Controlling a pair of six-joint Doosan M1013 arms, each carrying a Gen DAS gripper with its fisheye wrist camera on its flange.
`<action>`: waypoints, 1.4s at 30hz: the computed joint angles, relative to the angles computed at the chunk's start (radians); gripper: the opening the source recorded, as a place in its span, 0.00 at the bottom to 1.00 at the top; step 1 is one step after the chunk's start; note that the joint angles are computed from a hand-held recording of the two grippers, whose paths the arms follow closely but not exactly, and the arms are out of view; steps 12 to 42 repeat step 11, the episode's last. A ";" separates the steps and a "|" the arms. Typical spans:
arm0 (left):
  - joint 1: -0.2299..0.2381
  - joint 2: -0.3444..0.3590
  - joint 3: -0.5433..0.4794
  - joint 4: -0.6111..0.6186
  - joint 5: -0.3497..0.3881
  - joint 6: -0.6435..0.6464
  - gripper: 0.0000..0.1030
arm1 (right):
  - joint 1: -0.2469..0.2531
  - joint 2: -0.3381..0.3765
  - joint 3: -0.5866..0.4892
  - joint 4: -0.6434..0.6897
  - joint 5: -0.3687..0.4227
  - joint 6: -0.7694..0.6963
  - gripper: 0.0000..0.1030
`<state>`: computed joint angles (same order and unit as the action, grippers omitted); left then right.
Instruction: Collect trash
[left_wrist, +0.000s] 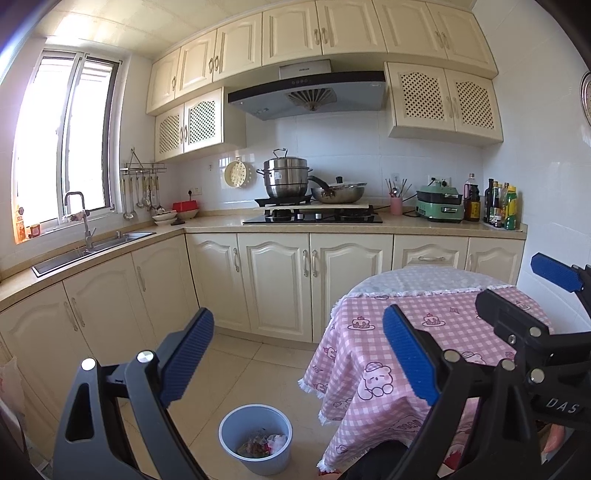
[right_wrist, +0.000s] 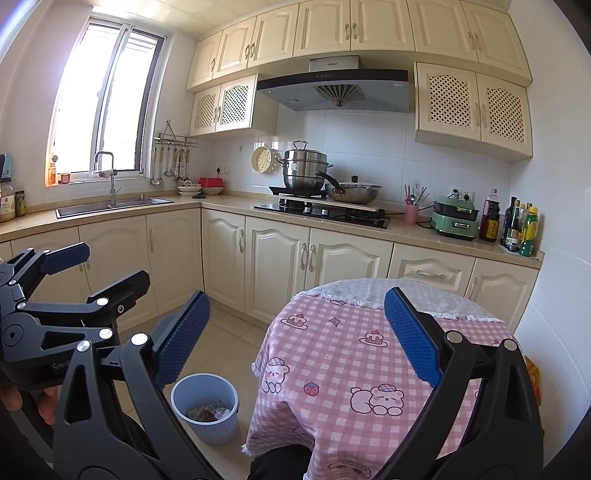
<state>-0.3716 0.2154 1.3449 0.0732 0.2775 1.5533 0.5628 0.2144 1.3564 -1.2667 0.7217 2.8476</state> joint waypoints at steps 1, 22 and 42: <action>-0.001 0.004 -0.004 0.005 0.004 -0.003 0.88 | -0.004 0.002 -0.003 0.005 -0.004 -0.005 0.91; -0.011 0.105 -0.105 0.152 0.134 -0.120 0.88 | -0.099 0.037 -0.034 0.198 -0.055 -0.149 0.91; -0.011 0.105 -0.105 0.152 0.134 -0.120 0.88 | -0.099 0.037 -0.034 0.198 -0.055 -0.149 0.91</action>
